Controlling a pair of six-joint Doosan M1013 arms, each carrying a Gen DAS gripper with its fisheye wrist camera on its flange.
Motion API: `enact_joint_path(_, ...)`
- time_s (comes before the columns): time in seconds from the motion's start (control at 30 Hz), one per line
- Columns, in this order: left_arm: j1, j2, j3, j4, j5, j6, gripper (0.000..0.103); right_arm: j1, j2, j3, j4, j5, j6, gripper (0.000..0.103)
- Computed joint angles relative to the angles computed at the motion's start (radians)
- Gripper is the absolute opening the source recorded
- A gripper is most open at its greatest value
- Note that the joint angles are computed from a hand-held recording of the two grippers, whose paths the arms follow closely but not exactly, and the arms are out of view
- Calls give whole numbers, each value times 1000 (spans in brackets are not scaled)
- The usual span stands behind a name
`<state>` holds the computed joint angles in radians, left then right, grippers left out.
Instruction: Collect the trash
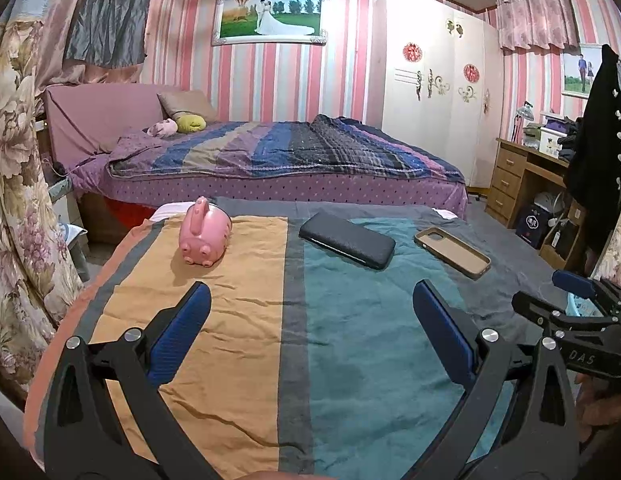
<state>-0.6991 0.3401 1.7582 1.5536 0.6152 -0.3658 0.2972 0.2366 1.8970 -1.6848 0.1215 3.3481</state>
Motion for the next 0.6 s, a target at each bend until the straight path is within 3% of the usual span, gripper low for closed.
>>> enact_joint_path(0.6,-1,5,-5,-21,1,7,98,-10,-6,3,31,10,-35,86)
